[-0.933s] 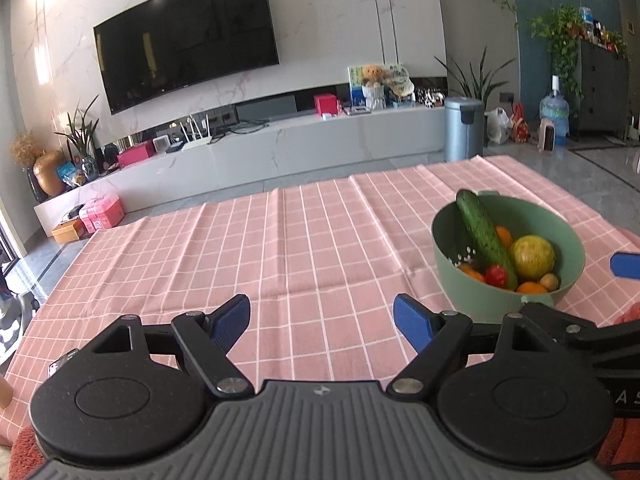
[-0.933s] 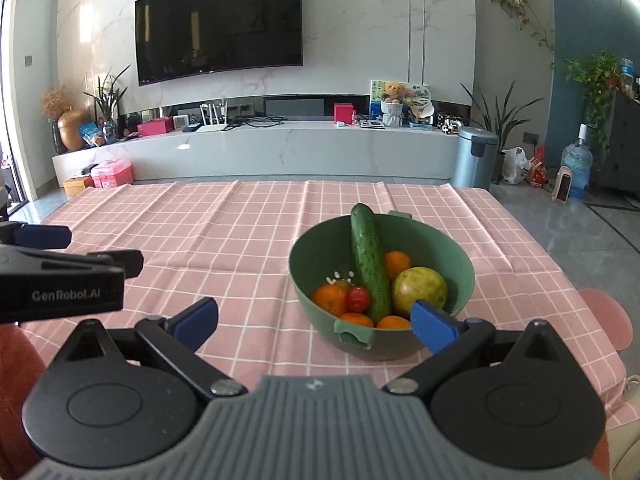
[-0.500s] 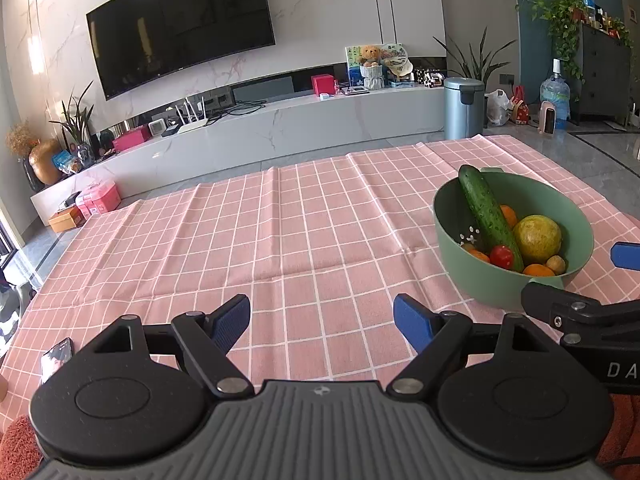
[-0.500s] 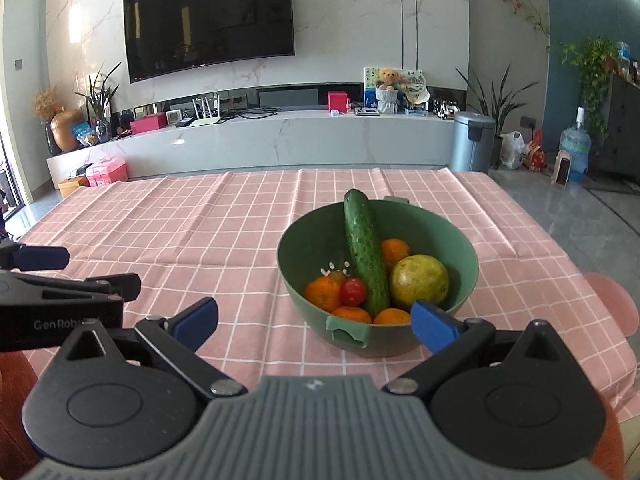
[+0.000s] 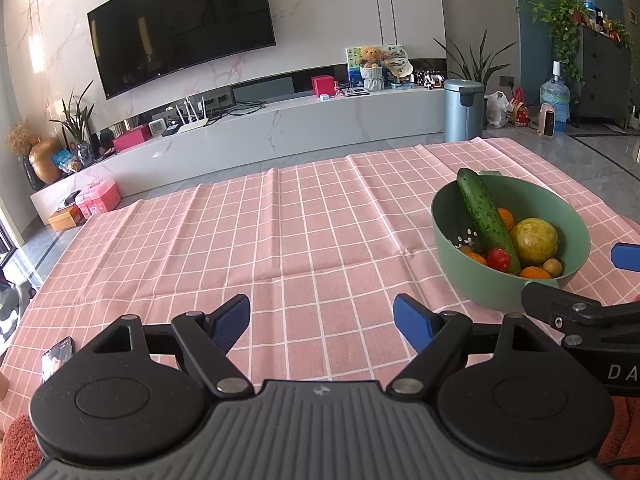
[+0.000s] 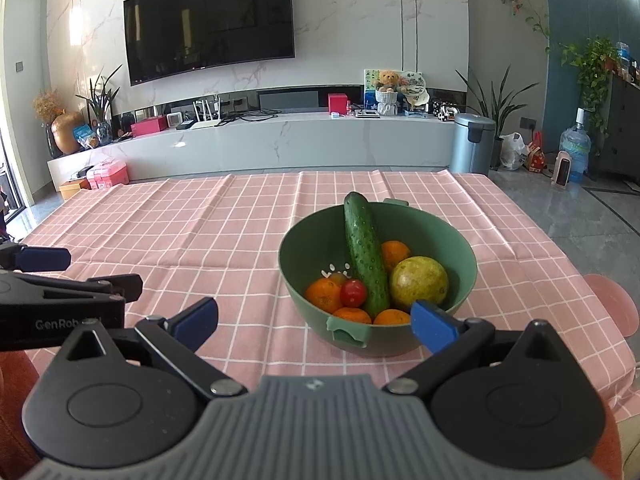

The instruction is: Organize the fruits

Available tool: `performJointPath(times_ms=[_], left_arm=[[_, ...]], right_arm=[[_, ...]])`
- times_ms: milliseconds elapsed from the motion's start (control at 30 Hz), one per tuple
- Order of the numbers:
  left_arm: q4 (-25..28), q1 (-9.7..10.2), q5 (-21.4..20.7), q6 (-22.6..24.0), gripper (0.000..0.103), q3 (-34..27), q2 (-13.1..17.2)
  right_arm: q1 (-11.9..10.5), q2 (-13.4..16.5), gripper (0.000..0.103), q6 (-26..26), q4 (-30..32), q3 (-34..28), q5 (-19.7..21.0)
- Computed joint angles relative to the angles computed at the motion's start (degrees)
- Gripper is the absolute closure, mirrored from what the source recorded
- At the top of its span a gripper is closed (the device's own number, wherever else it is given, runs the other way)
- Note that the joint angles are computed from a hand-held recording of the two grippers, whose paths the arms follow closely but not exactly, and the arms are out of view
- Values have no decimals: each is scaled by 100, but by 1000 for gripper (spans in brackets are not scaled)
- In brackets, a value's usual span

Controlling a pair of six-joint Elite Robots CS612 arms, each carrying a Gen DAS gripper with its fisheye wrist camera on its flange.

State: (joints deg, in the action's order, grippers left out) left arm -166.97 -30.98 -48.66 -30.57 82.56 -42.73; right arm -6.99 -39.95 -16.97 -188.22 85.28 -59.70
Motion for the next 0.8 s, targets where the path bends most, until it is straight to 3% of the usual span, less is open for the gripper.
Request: performJointPath(times_ms=[800], left_arm=[[9,7,-5,-67,8,33,-21]], right_arm=[[15,-20,5,-86,7,36,20]])
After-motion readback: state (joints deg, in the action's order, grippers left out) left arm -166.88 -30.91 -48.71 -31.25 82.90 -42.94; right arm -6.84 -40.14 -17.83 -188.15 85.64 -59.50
